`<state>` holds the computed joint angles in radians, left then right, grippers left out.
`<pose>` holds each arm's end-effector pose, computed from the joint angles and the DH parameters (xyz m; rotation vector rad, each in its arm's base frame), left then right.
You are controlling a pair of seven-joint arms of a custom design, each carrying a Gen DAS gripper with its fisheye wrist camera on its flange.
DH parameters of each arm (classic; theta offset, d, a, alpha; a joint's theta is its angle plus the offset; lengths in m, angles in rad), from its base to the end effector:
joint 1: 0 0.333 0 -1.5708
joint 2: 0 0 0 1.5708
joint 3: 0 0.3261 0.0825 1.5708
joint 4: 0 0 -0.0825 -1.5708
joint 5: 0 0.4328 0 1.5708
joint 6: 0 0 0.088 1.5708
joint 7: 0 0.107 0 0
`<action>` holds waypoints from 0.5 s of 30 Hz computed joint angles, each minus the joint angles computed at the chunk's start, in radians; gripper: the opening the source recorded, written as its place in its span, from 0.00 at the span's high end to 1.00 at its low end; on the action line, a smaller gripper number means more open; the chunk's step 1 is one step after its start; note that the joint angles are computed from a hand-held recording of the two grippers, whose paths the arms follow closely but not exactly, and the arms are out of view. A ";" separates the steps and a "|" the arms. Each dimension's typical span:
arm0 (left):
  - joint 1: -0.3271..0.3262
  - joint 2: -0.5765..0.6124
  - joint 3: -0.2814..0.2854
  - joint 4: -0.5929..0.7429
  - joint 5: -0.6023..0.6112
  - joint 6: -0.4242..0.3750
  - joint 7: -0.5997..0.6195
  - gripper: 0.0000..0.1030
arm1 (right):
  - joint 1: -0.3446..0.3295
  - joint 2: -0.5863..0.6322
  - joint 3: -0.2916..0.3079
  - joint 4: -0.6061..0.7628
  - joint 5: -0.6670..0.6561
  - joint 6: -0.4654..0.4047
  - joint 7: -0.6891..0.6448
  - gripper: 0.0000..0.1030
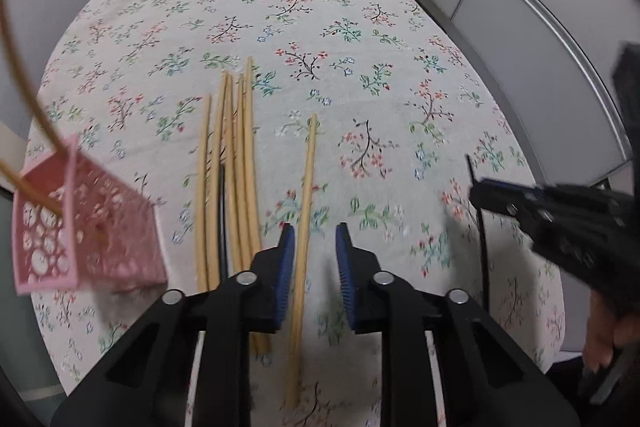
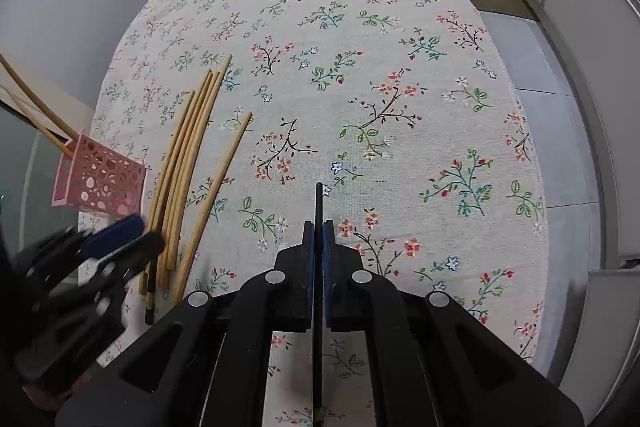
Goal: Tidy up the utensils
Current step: 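Grasp the thin black stick with the right tool while the left tool grasps a wooden chopstick, then carry both sticks over the pink basket and release them inside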
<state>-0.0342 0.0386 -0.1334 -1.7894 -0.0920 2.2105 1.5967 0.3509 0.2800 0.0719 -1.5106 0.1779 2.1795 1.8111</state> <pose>0.6466 -0.1113 0.5593 -1.8984 2.2109 -0.5120 0.6672 0.3006 0.5453 -2.0139 1.8172 -0.0079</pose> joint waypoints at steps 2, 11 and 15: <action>-0.004 0.040 -0.003 0.038 0.032 -0.001 -0.018 0.87 | -0.006 -0.011 0.001 -0.011 0.010 0.008 -0.016 0.97; -0.007 0.201 -0.013 0.178 0.125 0.001 -0.098 0.90 | -0.040 -0.057 -0.007 -0.069 0.045 0.016 -0.056 0.97; -0.012 0.228 -0.016 0.200 0.153 0.006 -0.130 0.91 | -0.045 -0.061 -0.007 -0.078 0.053 0.015 -0.060 0.97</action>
<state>-0.0466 0.2662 -0.1495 -1.5893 0.0606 2.2165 1.4668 0.3057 0.2195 0.0650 -1.5883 0.2304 2.1941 1.7511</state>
